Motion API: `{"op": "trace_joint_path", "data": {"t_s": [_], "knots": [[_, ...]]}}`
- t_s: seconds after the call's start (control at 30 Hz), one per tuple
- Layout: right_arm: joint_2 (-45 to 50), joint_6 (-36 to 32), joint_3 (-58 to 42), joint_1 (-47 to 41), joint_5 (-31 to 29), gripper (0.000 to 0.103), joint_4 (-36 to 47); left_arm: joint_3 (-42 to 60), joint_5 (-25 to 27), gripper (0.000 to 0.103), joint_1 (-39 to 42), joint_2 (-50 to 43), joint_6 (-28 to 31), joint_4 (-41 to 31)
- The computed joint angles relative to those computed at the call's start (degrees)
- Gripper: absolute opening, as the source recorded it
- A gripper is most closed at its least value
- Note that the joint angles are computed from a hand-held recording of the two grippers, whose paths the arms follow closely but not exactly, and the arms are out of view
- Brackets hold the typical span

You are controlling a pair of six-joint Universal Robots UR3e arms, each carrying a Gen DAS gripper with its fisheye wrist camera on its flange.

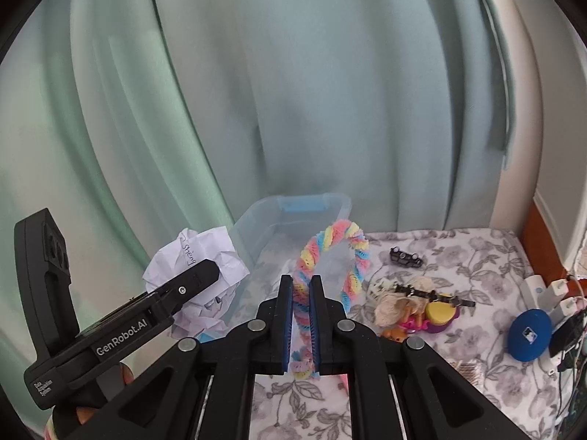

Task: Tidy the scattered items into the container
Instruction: 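Lift and carry the paper with left gripper while right gripper carries rope toy to box, then open left gripper over the clear box while right gripper releases the rope toy inside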

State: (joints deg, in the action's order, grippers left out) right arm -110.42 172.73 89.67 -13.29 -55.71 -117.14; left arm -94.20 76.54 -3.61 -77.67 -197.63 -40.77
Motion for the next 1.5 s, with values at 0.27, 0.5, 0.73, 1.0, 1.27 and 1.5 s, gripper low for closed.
{"op": "trace_joint_path", "data": {"t_s": [0.27,0.5,0.73,1.0,1.27,1.5], "knots": [[7.8,1.6,-3.8,7.7,-2.3,0.009,-3.3,-4.0,-2.2,0.051,5.1,0.9,0.3,0.3],[14.4,2.2,-6.3,10.3,1.4,0.009,-7.5,-5.8,-2.6,0.051,8.0,1.3,0.6,0.5],[17.5,1.7,-6.8,13.3,0.7,0.010,-8.0,-8.0,-4.0,0.052,10.3,1.6,1.0,2.0],[19.8,2.1,-6.3,12.6,1.4,0.010,-8.7,-6.9,-3.7,0.052,9.7,-0.5,0.9,3.2],[21.5,3.1,-7.2,12.3,2.4,0.010,-9.9,-4.4,-2.6,0.052,7.6,-3.2,0.9,3.5],[22.3,3.1,-7.2,12.7,1.6,0.012,-8.4,-3.6,-1.0,0.053,6.8,-5.2,0.5,2.8]]}}
